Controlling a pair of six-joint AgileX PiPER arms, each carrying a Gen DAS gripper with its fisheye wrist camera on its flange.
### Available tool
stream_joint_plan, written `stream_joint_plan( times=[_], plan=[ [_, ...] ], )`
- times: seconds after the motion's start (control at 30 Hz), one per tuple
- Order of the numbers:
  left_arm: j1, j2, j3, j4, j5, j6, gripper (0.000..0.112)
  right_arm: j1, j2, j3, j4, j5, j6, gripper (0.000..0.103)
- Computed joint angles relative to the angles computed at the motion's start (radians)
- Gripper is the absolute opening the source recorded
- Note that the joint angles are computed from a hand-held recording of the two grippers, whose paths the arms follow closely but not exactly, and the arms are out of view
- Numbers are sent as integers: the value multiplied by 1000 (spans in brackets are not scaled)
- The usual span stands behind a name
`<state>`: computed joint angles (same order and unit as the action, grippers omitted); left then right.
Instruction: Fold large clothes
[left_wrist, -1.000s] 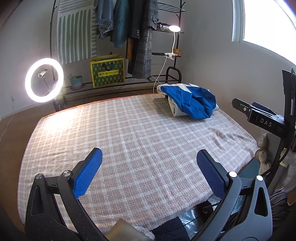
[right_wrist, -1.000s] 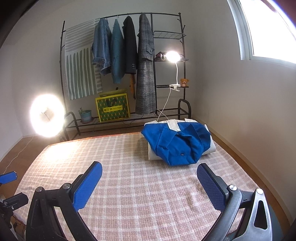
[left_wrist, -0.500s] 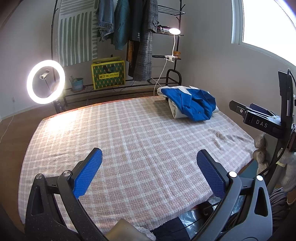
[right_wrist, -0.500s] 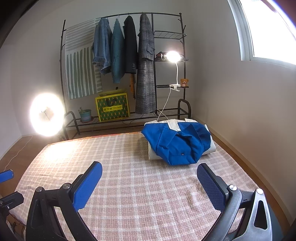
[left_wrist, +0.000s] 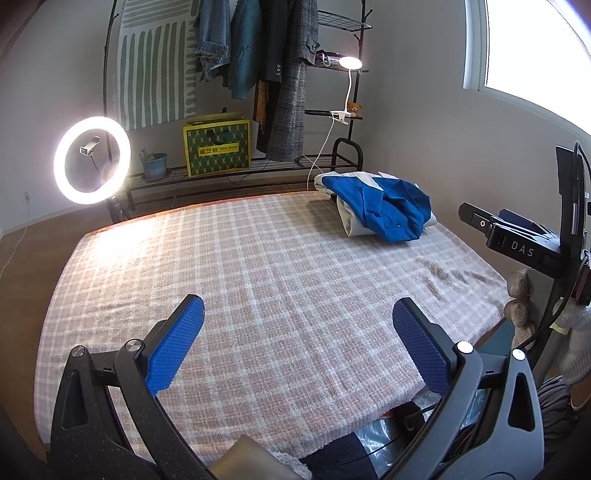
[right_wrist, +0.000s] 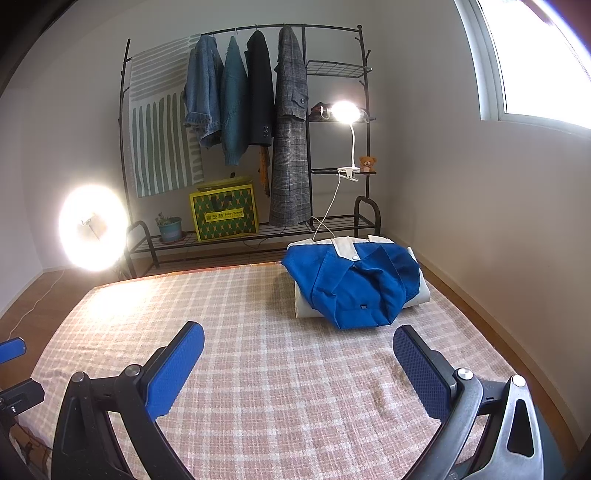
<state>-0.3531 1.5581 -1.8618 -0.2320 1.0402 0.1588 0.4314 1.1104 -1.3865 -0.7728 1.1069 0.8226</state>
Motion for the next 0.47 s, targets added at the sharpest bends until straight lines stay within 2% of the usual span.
stream_joint_plan(
  times=[0.47],
  plan=[
    [-30, -8, -11, 38, -3, -44, 103, -22, -2, 6, 24, -15, -22, 103]
  ],
)
